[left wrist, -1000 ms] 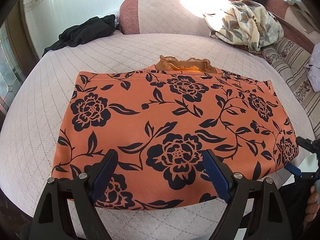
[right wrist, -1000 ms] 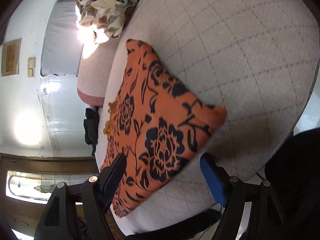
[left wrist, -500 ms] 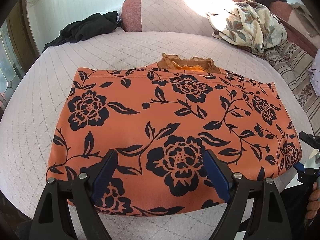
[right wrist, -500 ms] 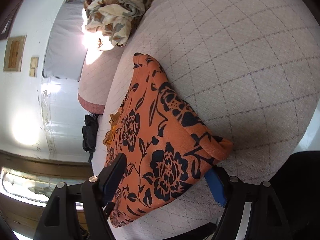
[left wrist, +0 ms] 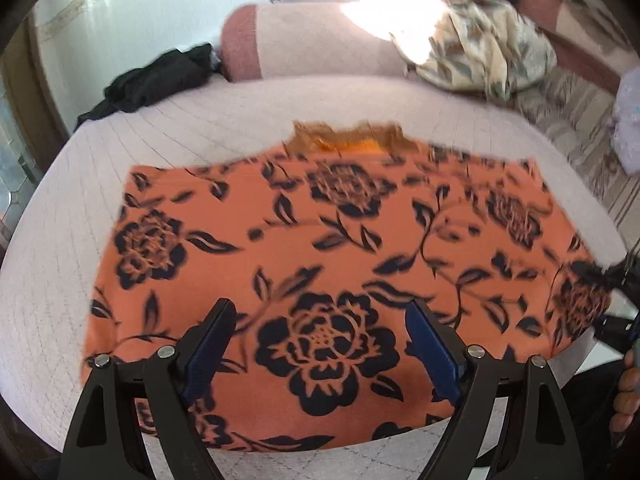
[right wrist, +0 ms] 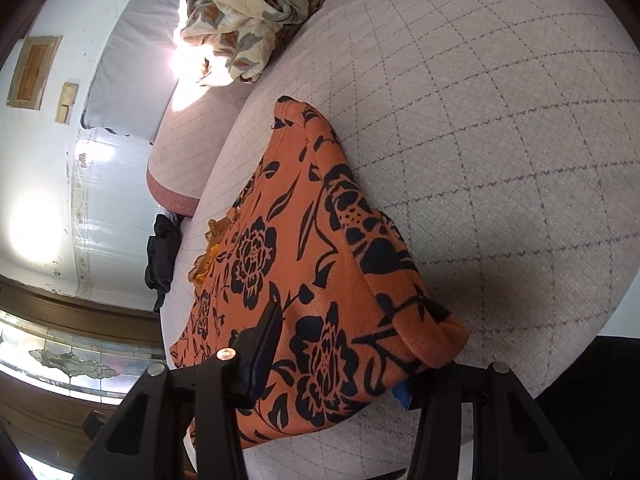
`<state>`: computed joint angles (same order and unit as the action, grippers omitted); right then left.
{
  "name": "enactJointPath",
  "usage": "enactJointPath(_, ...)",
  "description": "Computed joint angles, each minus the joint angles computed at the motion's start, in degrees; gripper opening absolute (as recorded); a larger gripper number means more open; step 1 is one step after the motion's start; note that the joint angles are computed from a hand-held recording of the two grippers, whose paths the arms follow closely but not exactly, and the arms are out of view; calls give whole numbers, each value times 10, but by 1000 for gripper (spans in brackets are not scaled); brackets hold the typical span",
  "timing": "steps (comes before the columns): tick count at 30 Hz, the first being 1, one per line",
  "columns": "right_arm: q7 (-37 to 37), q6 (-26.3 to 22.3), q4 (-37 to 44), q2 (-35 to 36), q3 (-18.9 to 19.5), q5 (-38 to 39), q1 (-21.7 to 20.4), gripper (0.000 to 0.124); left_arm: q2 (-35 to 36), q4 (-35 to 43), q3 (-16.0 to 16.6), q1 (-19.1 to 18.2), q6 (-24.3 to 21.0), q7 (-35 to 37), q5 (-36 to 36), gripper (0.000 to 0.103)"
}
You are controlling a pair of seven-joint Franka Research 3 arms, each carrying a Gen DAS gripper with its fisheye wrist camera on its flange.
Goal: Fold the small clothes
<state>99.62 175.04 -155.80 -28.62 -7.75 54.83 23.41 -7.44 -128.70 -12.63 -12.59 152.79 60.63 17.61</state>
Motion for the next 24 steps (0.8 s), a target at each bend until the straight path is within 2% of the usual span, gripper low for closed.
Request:
enactJointPath(1, -3, 3, 2, 3, -6, 6, 6, 55, 21, 15, -6, 1, -25, 1, 8, 89)
enactJointPath(3, -36, 26, 8, 7, -33, 41, 41, 59, 30, 11, -13, 5, -9, -55, 86, 94)
enactJointPath(5, -27, 15, 13, 14, -21, 23, 23, 60, 33, 19, -10, 1, -19, -44, 74, 94)
enactJointPath(6, -26, 6, 17, 18, -13, 10, 12, 54, 33, 13, -6, 3, 0, -7, 38, 93)
enactJointPath(7, -10, -11, 21, 22, 8, -18, -16, 19, 36, 4, 13, -14, 50, 70, -30, 93)
enactJointPath(8, 10, -33, 27, 27, 29, -51, -45, 14, 37, -2, 13, -12, 68, 108, -66, 93)
enactJointPath(12, 123, -75, 55, 15, 152, -238, -175, 13, 3, -33, 30, -15, 91, 172, -178, 92)
enactJointPath(15, 168, -92, 109, 9, 228, -365, -231, 12, -45, -74, 65, -25, 131, 212, -268, 92)
enactJointPath(20, 199, -102, 219, 54, 325, -525, -258, 12, -120, -141, 122, -1, 182, 185, -304, 92)
enactJointPath(24, 215, -120, 306, 148, 394, -638, -245, 12, -158, -181, 160, 25, 189, 146, -302, 92)
